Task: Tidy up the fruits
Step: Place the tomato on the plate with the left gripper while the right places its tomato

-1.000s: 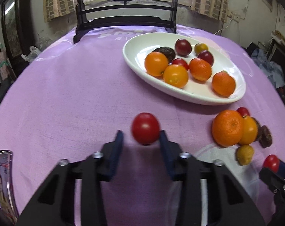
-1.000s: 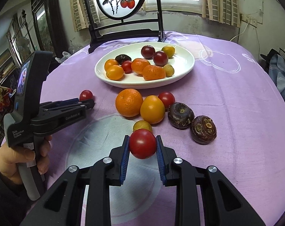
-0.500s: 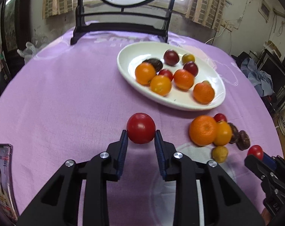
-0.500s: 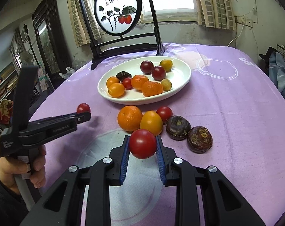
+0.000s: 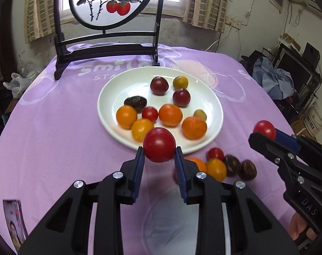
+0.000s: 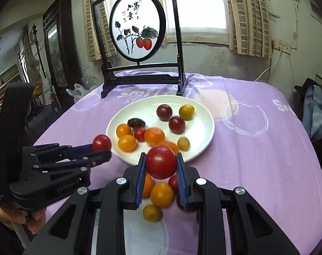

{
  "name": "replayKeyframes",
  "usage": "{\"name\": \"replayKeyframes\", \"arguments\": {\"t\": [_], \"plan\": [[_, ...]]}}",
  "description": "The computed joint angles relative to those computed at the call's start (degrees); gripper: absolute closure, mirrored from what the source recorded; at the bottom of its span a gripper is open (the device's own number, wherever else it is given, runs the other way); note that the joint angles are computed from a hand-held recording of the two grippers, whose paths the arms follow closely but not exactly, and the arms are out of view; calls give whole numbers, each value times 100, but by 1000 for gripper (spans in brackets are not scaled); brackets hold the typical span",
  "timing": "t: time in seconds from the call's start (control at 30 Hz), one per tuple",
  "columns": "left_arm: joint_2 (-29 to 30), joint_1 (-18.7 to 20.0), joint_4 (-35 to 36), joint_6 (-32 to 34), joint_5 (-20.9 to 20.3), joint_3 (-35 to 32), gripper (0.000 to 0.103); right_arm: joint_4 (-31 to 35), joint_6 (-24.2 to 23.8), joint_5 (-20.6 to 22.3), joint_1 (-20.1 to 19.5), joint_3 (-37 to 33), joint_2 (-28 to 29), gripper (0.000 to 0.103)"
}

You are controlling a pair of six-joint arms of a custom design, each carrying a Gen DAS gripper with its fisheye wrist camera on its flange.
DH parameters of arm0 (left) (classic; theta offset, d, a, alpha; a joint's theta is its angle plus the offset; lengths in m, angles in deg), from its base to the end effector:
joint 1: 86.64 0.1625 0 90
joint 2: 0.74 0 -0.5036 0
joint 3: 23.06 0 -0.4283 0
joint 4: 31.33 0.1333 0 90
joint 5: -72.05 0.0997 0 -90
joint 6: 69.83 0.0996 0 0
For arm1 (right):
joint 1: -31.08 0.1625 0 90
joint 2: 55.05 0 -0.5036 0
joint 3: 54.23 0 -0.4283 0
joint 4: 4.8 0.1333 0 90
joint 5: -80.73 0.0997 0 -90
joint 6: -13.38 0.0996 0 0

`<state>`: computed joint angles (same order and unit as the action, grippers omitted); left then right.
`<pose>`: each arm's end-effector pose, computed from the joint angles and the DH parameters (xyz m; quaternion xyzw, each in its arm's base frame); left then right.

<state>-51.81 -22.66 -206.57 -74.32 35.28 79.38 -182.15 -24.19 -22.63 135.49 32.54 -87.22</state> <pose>-0.1155 -0.7224 0.2257 0.0316 0.8646 -0.3640 0.3449 0.3086 -0.7577 0.0539 0.3881 -0.8709 0.2519 0.1655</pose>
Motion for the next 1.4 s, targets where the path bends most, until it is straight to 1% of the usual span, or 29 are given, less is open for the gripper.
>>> {"name": "replayKeyframes", "arguments": {"t": [0.07,0.17,0.3,0.4,0.43,0.47,0.5,0.53,0.57,0.6,0.63,0.7,0.77,0.8,0.83,0.87,0.9,0.97,1.07,1.23,1.33,1.4], "plan": [[178,121,197,162,10,-401,75,305,147,17,-14,-367,163,75],[401,293,679,24,175,-953,75,903,434,-24,-55,-1018,472,75],[609,437,822,231,195,-1431,75,1445,605,-117,-82,-1650,812,75],[718,528,1021,251,151,-1694,74,1838,715,-117,-93,-2057,1042,75],[750,556,1096,232,145,-1767,74,1934,779,-112,-98,-2155,1101,73],[791,582,1109,248,149,-1834,71,2059,851,-108,-98,-2265,1163,64],[822,578,1049,274,206,-1846,63,2271,949,-85,-106,-2382,1212,60],[848,576,929,314,304,-1844,58,2311,1042,-73,-119,-2413,1225,60],[860,572,745,389,378,-1819,42,2263,1094,-54,-136,-2395,1214,59],[854,565,576,439,407,-1776,29,2205,1130,-39,-155,-2342,1179,57],[825,556,411,468,393,-1703,27,2192,1160,-24,-173,-2289,1136,56],[706,530,325,377,257,-1530,27,2164,1215,65,-218,-2094,984,56],[600,481,317,289,198,-1357,24,1937,1157,116,-248,-1791,797,54],[558,446,263,250,224,-1260,21,1815,1132,125,-258,-1661,723,51],[508,408,184,192,260,-1139,18,1665,1103,136,-270,-1512,638,43],[461,373,136,116,281,-1022,17,1506,1068,146,-285,-1360,559,40],[399,341,93,25,265,-885,16,1315,1009,131,-299,-1156,453,40],[269,282,27,-156,193,-586,13,1148,902,53,-317,-927,330,40],[183,177,9,-318,300,-199,9,893,673,-33,-352,-517,130,40],[83,61,269,-619,283,285,9,925,475,-156,-383,46,-136,40],[36,2,83,-730,332,551,8,722,197,-294,-346,374,-202,40],[9,4,-50,-746,341,685,8,708,97,-335,-329,539,-229,40]]}}
